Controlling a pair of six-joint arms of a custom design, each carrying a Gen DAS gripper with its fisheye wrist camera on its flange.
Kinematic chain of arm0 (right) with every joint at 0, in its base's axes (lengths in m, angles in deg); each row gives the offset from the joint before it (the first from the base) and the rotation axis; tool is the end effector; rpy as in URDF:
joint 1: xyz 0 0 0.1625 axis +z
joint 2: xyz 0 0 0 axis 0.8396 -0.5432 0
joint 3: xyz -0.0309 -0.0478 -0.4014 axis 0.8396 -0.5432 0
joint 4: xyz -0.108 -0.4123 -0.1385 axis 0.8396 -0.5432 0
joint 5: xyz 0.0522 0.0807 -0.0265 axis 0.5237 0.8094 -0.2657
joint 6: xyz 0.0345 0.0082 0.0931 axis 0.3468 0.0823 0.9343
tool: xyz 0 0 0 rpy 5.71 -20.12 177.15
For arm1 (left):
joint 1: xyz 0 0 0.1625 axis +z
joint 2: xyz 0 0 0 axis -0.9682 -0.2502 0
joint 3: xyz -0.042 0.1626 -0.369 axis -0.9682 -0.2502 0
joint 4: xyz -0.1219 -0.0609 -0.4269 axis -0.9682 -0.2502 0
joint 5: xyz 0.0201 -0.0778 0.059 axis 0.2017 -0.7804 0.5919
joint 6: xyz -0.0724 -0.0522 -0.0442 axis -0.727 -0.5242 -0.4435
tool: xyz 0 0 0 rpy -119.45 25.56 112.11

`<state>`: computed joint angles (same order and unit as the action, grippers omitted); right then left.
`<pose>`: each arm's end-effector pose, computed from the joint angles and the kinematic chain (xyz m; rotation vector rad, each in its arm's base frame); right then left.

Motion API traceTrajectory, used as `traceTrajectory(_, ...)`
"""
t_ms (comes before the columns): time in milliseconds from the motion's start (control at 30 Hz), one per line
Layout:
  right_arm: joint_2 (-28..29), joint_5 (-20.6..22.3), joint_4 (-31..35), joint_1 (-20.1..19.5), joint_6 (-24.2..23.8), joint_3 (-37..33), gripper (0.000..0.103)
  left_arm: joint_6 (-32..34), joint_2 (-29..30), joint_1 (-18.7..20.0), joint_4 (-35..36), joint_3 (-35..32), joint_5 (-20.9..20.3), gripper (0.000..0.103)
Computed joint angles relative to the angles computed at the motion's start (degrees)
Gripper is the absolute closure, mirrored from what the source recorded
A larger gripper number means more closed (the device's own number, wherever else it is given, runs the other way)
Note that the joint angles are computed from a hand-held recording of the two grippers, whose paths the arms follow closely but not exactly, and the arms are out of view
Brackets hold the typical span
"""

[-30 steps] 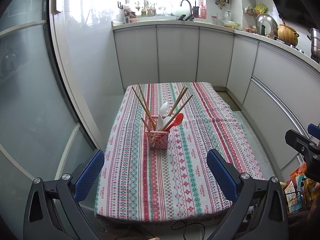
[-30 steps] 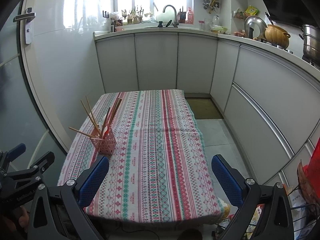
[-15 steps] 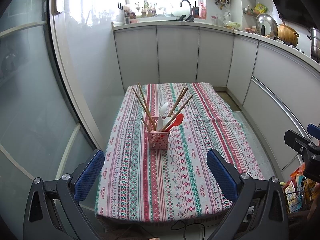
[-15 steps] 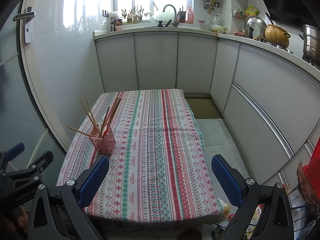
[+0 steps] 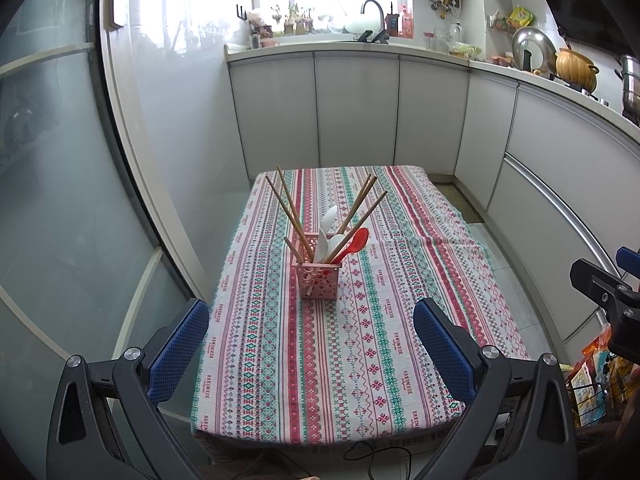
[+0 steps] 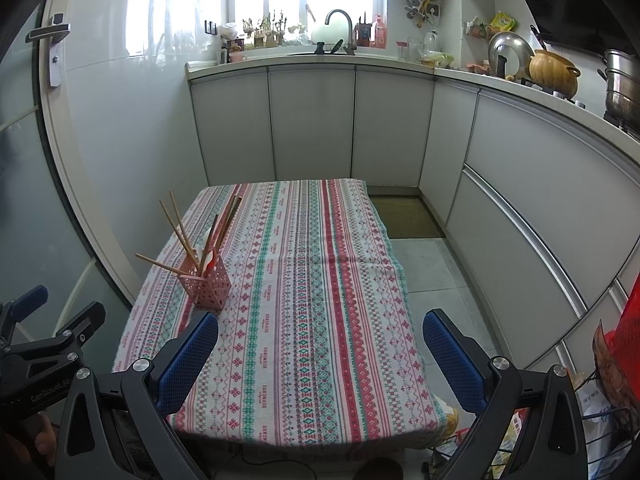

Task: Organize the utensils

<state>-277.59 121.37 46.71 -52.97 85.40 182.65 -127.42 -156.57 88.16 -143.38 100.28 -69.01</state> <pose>0.2816 -0.1832 0.3474 0.0744 -2.0723 1.1363 -0.3540 -0.2990 0.2232 0.7175 2.2112 -0.9167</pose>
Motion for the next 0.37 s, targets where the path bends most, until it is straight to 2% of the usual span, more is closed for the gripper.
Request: traceTrajectory(367, -0.03, -0.08, 0.15, -0.09, -0.11, 0.02, 0.0, 0.7, 0.11, 0.14, -0.7, 0.18, 0.14, 0.0)
